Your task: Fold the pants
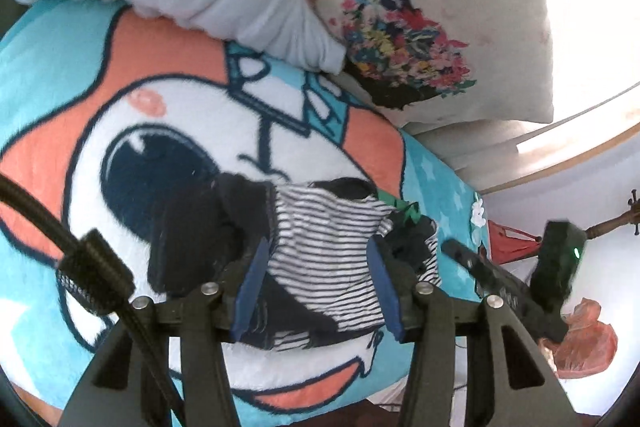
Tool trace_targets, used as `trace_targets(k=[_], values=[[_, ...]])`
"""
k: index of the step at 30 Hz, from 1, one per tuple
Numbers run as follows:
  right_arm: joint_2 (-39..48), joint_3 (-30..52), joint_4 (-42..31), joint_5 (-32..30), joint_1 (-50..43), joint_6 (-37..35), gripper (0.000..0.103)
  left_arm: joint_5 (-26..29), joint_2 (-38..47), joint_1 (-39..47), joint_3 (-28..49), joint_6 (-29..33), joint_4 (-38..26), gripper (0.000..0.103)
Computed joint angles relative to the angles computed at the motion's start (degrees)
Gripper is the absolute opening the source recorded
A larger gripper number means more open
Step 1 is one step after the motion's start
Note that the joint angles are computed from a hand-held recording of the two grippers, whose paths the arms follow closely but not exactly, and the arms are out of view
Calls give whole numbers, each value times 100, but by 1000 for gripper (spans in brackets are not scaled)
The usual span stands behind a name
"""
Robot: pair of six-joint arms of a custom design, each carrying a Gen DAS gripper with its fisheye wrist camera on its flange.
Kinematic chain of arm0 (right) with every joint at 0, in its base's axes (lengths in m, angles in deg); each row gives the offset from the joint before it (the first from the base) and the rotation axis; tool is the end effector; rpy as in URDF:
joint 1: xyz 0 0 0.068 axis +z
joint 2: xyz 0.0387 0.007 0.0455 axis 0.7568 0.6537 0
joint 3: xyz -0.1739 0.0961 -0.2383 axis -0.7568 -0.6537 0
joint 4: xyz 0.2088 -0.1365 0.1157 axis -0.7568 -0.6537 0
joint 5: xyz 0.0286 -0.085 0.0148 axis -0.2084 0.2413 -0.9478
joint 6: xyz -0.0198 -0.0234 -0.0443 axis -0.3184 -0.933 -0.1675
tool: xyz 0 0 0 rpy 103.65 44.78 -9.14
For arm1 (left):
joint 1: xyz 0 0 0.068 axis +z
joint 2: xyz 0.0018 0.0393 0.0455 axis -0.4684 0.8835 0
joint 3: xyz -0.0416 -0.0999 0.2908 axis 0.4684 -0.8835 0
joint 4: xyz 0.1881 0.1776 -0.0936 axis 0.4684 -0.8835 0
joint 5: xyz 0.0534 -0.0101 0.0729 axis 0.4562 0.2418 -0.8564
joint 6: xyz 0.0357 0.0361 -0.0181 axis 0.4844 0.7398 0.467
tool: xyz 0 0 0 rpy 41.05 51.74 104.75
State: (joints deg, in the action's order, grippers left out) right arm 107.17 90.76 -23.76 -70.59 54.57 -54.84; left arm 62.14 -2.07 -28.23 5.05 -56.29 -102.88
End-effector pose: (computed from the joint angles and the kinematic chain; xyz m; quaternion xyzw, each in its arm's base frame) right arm 0.1650 0.0231 0.3122 -0.0276 0.9576 0.1280 0.2567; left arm 0.2288 -0.0226 0.2465 -0.0454 0.9271 -0.3328 0.1666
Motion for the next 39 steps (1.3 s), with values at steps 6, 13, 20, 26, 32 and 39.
trace_targets(k=[6,13,20,26,32,39], values=[[1012,-177,796,471,821,863,15,-485,54,-312,-276,72,32,49],[1448,-359,1150,344,954,980,15,-519,-201,-343,-326,117,-91,49],[488,-286,719,-91,479,1000,15,-401,-342,44,-368,82,-32,50],[994,-646,927,255,866,1212,15,-587,-65,51,-558,-82,13,50],[676,-64,587,435,1195,1302,20,-81,-305,602,-714,199,-205,49],[1607,760,711,373,2653,1859,51,76,-655,1828,-786,1128,-1027,50]])
